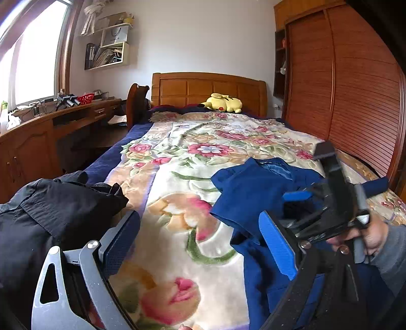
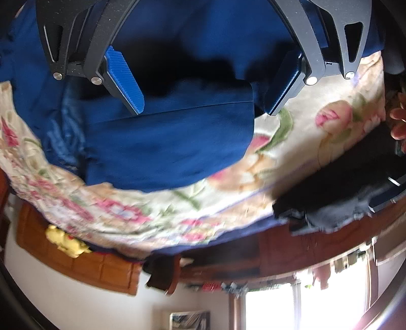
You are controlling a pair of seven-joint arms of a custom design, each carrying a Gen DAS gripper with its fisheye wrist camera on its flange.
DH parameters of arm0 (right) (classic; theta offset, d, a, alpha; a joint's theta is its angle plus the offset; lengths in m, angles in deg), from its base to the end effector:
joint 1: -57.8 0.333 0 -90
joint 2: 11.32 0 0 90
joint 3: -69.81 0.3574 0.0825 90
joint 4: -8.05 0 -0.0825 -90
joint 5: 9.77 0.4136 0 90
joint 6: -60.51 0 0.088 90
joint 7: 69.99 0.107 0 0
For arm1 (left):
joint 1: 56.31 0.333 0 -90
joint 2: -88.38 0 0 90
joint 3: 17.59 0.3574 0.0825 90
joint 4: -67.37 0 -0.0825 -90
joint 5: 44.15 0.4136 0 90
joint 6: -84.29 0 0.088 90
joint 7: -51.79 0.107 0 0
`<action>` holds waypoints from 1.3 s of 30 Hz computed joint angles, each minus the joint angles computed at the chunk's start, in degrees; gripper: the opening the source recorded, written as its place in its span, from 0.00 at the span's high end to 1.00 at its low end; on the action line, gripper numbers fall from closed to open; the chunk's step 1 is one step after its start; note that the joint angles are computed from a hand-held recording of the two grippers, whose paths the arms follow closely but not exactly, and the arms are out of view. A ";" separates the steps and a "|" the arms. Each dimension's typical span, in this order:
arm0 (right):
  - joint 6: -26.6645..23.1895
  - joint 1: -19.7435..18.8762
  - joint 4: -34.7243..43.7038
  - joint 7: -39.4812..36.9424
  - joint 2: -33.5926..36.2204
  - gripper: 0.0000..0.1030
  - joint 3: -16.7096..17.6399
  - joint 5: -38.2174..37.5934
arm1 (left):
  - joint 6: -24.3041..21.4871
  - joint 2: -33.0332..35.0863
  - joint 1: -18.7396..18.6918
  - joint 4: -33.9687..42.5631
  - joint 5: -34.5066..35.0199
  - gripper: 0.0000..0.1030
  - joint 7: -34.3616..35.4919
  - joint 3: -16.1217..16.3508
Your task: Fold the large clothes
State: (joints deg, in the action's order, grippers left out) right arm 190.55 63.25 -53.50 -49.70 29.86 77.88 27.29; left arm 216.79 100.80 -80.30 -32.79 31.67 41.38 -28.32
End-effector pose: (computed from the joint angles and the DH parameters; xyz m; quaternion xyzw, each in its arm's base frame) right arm 0.8294 0.1699 0.4922 -0.8925 0.2196 -0.1212 0.3749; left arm 0.5881 -0.3715 0.5262 -0.7017 0.4836 -0.3255 0.4097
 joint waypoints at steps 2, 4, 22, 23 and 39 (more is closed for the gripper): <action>-1.90 1.41 3.43 1.22 2.36 0.07 -0.95 -2.65 | -0.11 -0.35 0.12 -0.58 0.05 0.08 -0.64 0.10; -4.06 2.48 7.68 2.76 5.13 0.07 -1.63 -5.12 | -0.14 -0.46 0.36 -0.89 -0.30 0.08 -0.45 0.09; -0.58 -1.20 11.14 4.82 6.58 0.82 0.94 -3.63 | -2.43 1.85 -0.97 1.44 -0.16 0.08 -0.35 0.18; -0.63 -2.14 10.90 4.80 6.17 0.82 1.42 -2.23 | -2.59 2.11 -1.18 1.75 -0.05 0.08 -0.34 0.22; 3.51 -12.15 -8.65 -6.57 -8.56 0.84 2.85 19.21 | -0.47 8.19 -4.54 10.64 0.12 0.08 3.02 2.31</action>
